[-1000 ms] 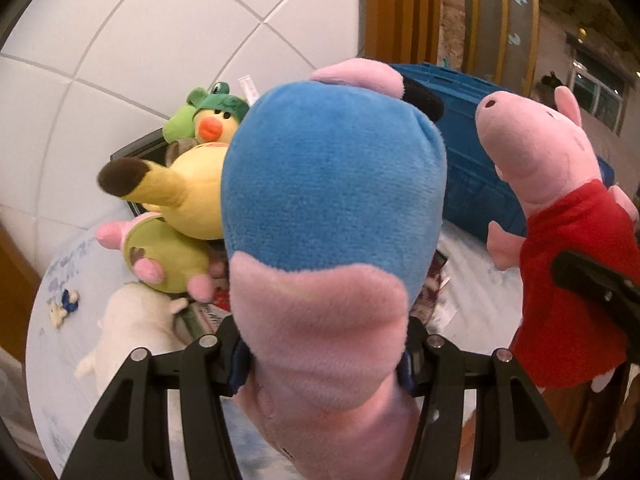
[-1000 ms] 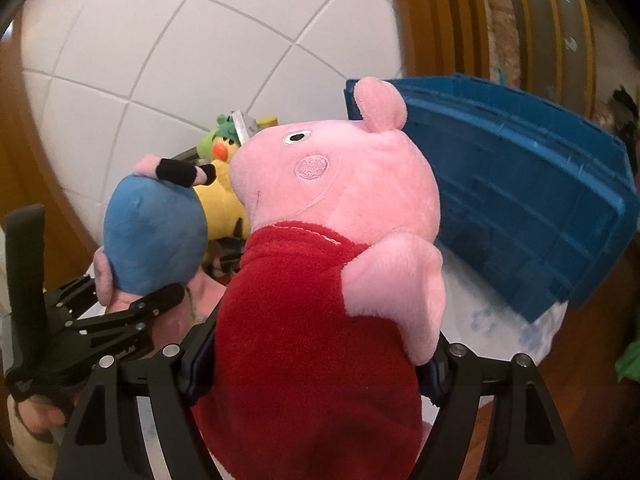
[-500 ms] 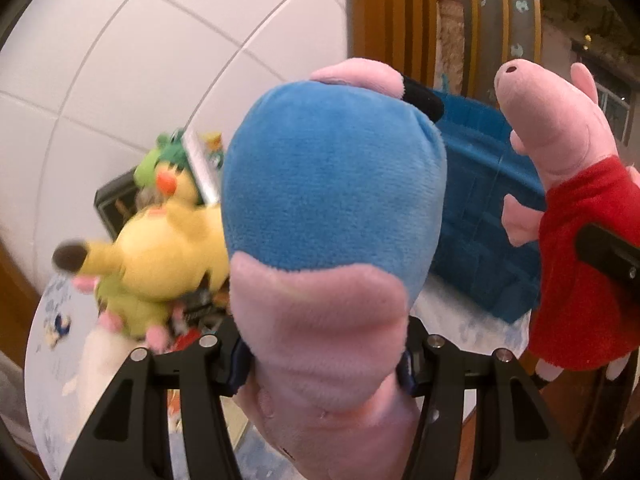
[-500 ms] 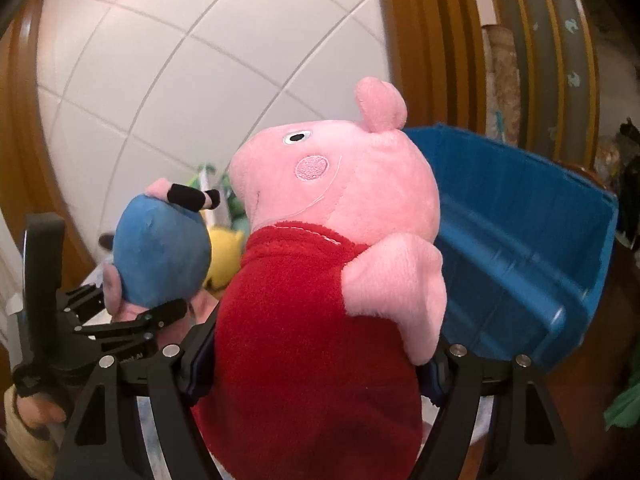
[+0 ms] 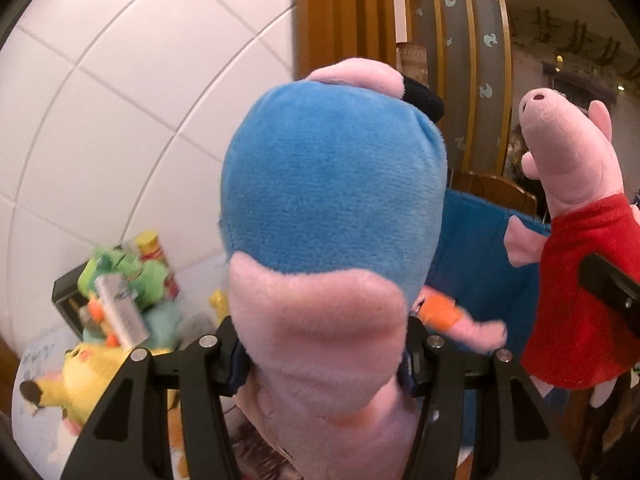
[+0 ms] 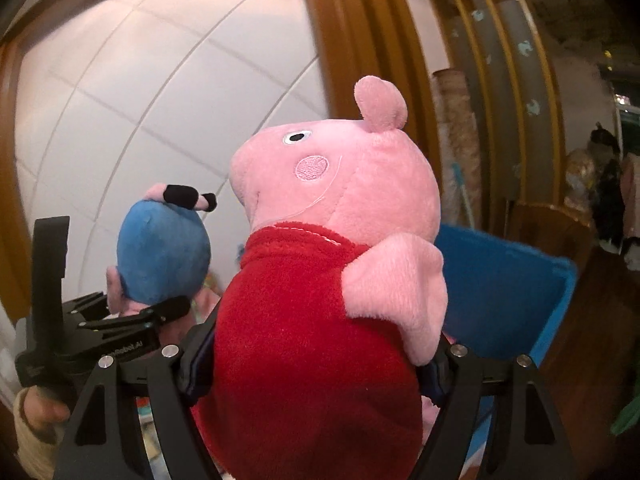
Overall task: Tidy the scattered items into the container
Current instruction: 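Lift and carry both pig plushes over the blue crate, then open both tools to drop the pig plushes into the crate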
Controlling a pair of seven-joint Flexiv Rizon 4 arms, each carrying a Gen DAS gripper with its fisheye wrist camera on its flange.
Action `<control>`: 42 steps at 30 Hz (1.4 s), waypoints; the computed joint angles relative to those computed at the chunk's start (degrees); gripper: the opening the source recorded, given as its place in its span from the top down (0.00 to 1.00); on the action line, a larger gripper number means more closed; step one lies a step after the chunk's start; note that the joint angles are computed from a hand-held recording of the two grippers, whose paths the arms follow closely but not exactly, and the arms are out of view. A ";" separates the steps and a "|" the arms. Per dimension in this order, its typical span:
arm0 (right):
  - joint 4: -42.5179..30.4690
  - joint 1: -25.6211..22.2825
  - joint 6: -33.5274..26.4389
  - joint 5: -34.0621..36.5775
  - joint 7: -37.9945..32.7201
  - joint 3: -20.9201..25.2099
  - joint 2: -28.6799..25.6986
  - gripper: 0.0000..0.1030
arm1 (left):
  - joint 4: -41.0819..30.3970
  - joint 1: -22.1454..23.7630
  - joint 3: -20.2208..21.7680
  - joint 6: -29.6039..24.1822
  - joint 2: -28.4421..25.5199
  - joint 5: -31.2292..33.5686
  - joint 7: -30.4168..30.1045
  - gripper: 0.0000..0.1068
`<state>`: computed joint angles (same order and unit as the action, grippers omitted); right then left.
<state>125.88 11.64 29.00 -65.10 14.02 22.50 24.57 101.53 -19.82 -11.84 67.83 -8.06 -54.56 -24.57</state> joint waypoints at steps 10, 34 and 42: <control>10.75 -6.00 22.09 3.75 -17.55 -16.37 12.82 0.23 | -12.04 -8.77 1.11 0.54 -8.71 32.34 -34.25 0.48; 13.96 -21.55 38.89 16.47 -24.49 -11.02 7.18 0.13 | -26.06 -10.82 3.34 -11.15 -18.11 50.97 -54.76 0.11; 13.87 -27.11 43.38 18.97 -26.80 -10.84 6.27 0.00 | -26.16 -11.38 3.81 -10.39 -17.82 52.57 -55.65 0.05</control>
<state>139.75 -15.47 72.38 -46.13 -12.77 11.66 30.84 75.37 -31.20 -8.02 57.44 -25.88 -1.99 -80.23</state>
